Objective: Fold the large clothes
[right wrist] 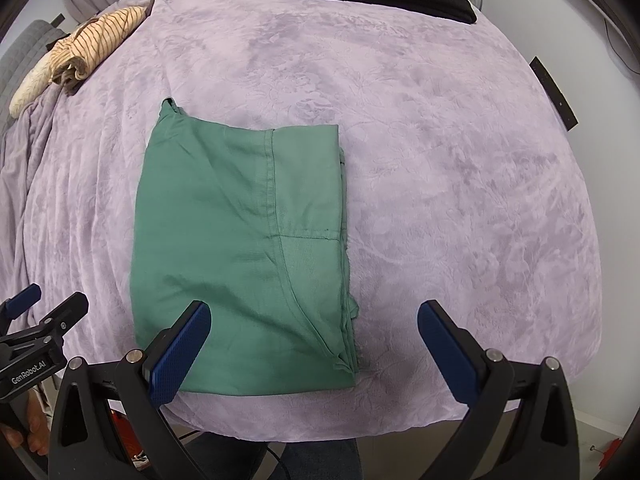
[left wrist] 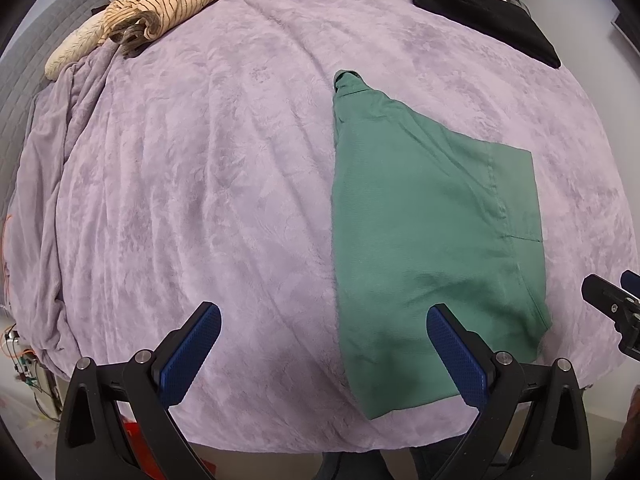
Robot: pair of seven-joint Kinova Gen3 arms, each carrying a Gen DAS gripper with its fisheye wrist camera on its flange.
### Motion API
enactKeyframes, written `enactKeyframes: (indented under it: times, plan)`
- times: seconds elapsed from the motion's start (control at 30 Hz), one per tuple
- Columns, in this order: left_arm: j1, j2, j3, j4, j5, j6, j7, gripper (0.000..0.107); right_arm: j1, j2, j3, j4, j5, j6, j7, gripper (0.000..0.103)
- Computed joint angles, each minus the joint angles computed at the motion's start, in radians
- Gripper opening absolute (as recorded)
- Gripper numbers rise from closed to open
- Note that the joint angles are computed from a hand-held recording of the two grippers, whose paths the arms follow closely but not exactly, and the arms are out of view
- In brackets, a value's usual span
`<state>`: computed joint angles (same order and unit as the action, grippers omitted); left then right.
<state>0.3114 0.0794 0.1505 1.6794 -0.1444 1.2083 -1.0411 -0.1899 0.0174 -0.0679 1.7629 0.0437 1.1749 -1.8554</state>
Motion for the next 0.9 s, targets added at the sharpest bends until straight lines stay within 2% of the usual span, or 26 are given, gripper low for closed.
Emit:
enactKeyframes:
  times: [0.9]
  plan:
    - [0.003,0.0,0.002,0.0,-0.002,0.001,0.009,0.103,-0.002,-0.007,-0.003,0.008,-0.002,-0.001,-0.009,0.103]
